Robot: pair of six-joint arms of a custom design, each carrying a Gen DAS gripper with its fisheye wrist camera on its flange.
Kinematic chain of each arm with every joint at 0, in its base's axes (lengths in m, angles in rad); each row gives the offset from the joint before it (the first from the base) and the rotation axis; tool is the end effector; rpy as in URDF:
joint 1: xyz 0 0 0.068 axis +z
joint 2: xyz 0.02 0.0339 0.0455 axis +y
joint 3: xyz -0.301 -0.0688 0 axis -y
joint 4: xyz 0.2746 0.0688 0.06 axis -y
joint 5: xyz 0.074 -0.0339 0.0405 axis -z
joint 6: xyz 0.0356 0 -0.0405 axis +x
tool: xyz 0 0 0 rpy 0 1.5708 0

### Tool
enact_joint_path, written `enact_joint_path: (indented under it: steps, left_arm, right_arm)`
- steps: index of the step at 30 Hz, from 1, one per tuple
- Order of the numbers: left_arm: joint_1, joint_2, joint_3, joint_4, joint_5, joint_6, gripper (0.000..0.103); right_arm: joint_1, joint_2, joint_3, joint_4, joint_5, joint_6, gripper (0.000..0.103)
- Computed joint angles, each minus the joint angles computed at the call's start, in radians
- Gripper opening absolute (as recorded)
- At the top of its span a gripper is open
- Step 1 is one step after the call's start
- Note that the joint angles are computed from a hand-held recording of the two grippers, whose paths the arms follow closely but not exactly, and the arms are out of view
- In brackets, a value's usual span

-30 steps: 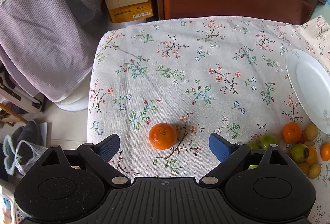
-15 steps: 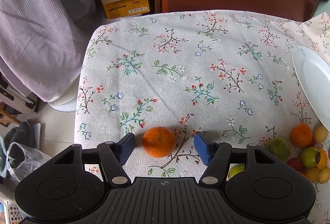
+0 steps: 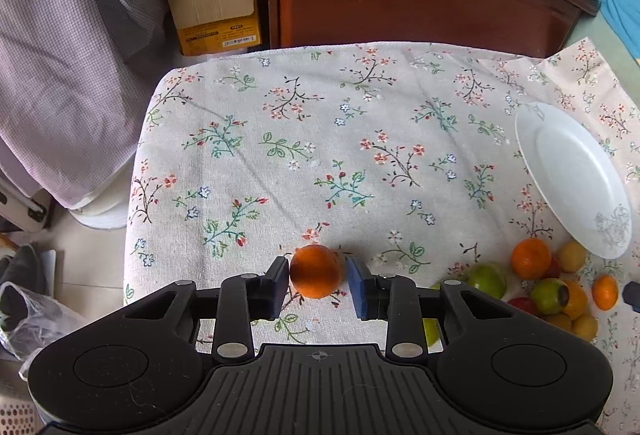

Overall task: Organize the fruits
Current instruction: 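Close left gripper on its mandarin while right gripper closes on the other mandarin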

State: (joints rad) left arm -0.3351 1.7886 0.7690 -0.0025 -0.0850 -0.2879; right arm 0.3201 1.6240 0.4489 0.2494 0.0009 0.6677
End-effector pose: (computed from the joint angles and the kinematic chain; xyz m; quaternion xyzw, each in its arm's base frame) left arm 0.3193 -0.1080 0.1115 0.0112 0.9617 -0.0440 0.2702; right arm 0.2498 0.0828 0.0962 0.1641 0.9341 0.1499 0.2793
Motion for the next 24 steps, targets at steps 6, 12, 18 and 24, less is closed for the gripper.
enact_joint_path:
  steps: [6, 12, 18, 24]
  left_arm:
    - [-0.026, -0.098, -0.076, 0.027, 0.052, -0.026, 0.03]
    - [-0.017, -0.146, -0.112, 0.055, 0.023, -0.025, 0.03]
    - [0.033, -0.042, -0.056, 0.045, -0.005, -0.044, 0.032]
    - [-0.004, 0.051, -0.019, 0.047, -0.07, -0.002, 0.032]
  right_arm:
    - [0.025, 0.038, 0.023, 0.002, 0.033, -0.009, 0.057]
    - [0.033, 0.066, 0.035, 0.007, 0.042, -0.002, 0.057]
    - [0.06, 0.105, 0.052, 0.029, 0.068, -0.02, 0.051]
    - [0.087, 0.128, 0.057, 0.058, 0.089, -0.067, 0.032]
